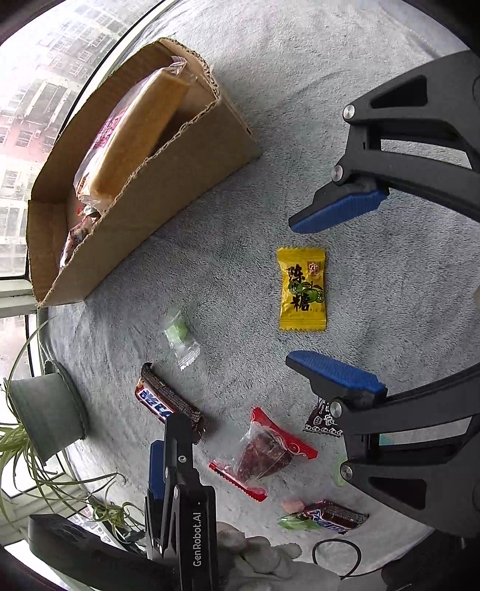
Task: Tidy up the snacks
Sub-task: 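Grasp the Snickers bar with the left tool while the right tool grasps the yellow candy, then carry the Snickers bar and yellow candy toward the cardboard box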
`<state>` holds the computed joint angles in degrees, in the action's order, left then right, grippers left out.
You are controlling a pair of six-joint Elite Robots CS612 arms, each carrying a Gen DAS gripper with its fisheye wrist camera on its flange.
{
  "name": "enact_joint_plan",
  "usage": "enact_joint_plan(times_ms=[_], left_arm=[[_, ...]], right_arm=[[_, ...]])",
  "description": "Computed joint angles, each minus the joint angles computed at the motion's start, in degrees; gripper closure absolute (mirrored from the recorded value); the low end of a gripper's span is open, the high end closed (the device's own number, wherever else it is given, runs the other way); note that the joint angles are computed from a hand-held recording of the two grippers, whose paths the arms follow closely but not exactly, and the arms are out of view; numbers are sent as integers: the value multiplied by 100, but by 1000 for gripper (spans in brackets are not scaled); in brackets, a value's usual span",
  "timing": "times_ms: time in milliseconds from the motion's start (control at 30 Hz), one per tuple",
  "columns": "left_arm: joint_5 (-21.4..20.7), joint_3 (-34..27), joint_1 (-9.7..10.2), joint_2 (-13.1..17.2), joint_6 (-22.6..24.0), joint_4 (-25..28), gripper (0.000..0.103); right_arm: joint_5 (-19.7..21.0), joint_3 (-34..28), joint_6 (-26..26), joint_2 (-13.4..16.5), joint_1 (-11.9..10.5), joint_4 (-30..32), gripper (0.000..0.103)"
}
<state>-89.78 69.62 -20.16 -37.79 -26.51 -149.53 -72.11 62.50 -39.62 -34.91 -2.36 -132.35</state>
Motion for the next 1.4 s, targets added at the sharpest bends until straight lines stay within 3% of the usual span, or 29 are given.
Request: enact_joint_plan(times_ms=[367,433,533,767,833,1067,1133,1400], left_arm=[[82,-214,5,123,15,222,39],[111,-277,1,158,9,260,39],[180,-373,-11,205,39,328,39],[235,-479,-22,280,116,366,71],[282,-461,-42,279,175,347,76],[322,-410,-53,255,158,269,77],[323,-362,-53,228,130,220,77],[343,-156,-29,114,84,24,77]], right_arm=[[-204,-42,-105,46,52,3,35],[-256,-64,-141,62,78,29,42],[-325,-59,-215,62,95,-5,45],[-371,-49,-214,49,79,-30,58],[-332,-54,-238,44,70,9,69],[-195,-60,-210,26,30,84,78],[-86,-46,-167,11,4,76,85],[166,59,-165,-64,-37,54,90]])
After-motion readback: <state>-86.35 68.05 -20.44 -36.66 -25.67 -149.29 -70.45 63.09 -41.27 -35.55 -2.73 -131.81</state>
